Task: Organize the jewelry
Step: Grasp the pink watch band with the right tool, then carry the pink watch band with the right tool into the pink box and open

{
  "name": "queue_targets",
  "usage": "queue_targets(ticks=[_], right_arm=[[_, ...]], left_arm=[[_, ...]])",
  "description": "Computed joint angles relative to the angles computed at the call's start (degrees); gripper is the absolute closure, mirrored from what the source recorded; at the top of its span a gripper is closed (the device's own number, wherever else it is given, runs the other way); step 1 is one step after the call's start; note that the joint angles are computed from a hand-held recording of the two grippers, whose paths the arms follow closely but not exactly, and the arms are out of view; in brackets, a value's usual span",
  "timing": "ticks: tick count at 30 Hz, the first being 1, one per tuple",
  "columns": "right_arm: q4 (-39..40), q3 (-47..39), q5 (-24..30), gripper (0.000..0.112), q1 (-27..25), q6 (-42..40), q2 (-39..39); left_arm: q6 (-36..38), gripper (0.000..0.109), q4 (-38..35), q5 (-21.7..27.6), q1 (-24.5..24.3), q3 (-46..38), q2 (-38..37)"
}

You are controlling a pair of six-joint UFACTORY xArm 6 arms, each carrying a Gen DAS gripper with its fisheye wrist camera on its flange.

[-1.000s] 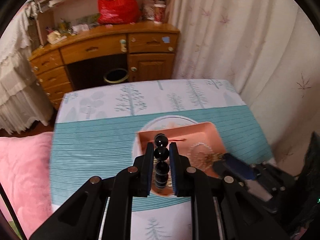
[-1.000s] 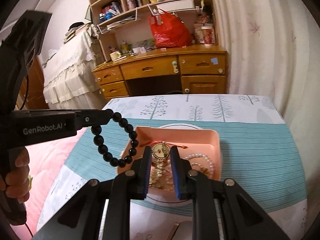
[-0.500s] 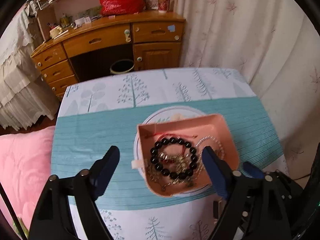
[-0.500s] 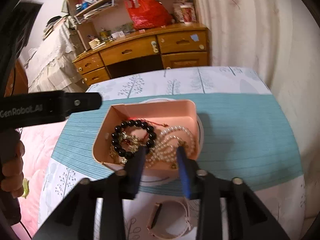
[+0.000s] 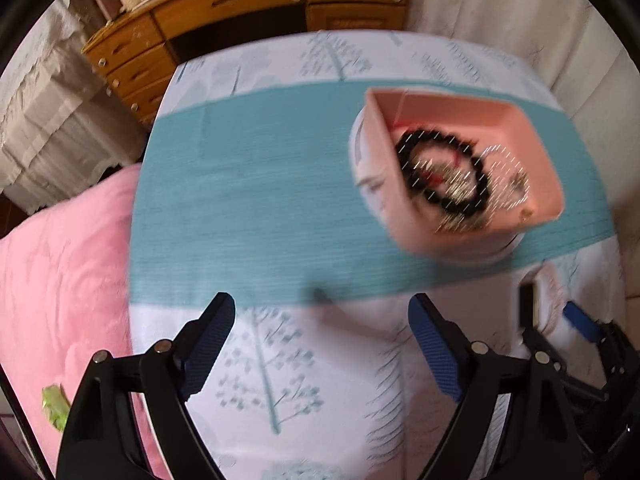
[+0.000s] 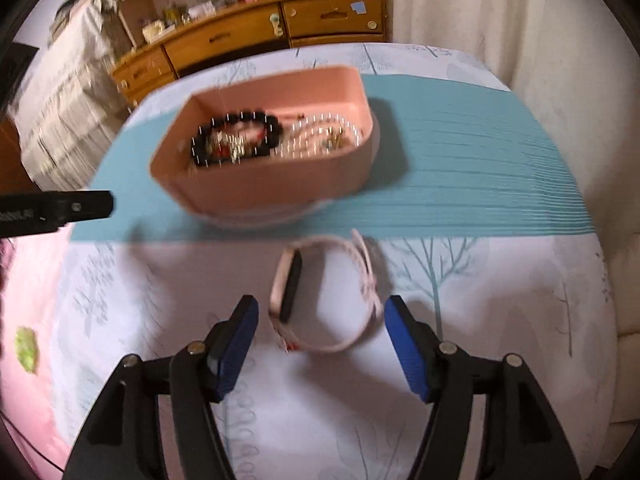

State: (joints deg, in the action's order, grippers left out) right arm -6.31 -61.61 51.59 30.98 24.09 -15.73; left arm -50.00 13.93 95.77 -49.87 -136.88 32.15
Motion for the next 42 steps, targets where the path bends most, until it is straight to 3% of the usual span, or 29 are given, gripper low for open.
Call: queue_targets(ticks=[5, 12, 15, 18, 24, 29, 34, 35, 37, 38, 40, 42], right_arm=[[-5.48, -0.53, 1.8, 0.043, 1.88, 5.15, 1.63], [-12.39, -3.14, 3.97, 0.045, 3.88, 12.81, 4.21], [-14.26, -3.2, 3.84, 0.066, 5.12, 14.74, 4.24], [-14.48, -4.31, 4.45, 0.072, 6.79, 15.54, 5.02], [-11.11, -6.85, -0.58, 0.073, 9.98, 12.19, 6.99], [-12.59, -10.99, -7.08, 0.073, 11.65, 9.41, 9.36], [-21.24, -18.89, -10.46, 0.072, 10.69, 13.25, 13.12], [-22.72, -20.46, -9.91, 0.071, 10.33, 14.32, 13.91], [-24.71, -25.32, -5.47, 0.047, 9.81, 16.75, 16.37], [-24.4, -27.98, -2.18, 0.041, 9.53, 17.37, 17.77], [-21.88, -33.3, 5.58, 0.037, 8.75, 17.9, 20.51], [-19.25, -34.09, 9.26, 0.037, 8.0, 19.17, 20.23]], left_arm=[[-1.48, 0.021, -1.88, -3.99, 0.66, 12.19, -7.14], [-0.37, 0.021, -2.2, -7.81, 1.93, 19.2, -11.48], [0.1, 0.021, -2.12, -8.52, 2.35, 21.71, -13.01], [0.66, 0.021, -1.92, -8.58, 2.9, 24.42, -14.61], [2.42, 0.021, -2.32, -8.23, 4.34, 29.65, -18.08], [4.8, 0.021, -1.46, -4.44, 4.59, 28.29, -18.96], [7.58, 0.021, -1.98, -2.84, 4.69, 26.84, -20.31], [7.85, 0.021, -1.84, -2.67, 4.6, 26.63, -20.42], [9.06, 0.021, -1.27, -2.21, 4.03, 25.63, -20.81], [9.6, 0.021, -1.18, -2.39, 3.67, 25.45, -21.1], [11.18, 0.021, -0.49, -2.85, 2.53, 24.84, -21.61], [12.53, 0.021, 0.06, -2.14, 1.45, 23.32, -21.49]])
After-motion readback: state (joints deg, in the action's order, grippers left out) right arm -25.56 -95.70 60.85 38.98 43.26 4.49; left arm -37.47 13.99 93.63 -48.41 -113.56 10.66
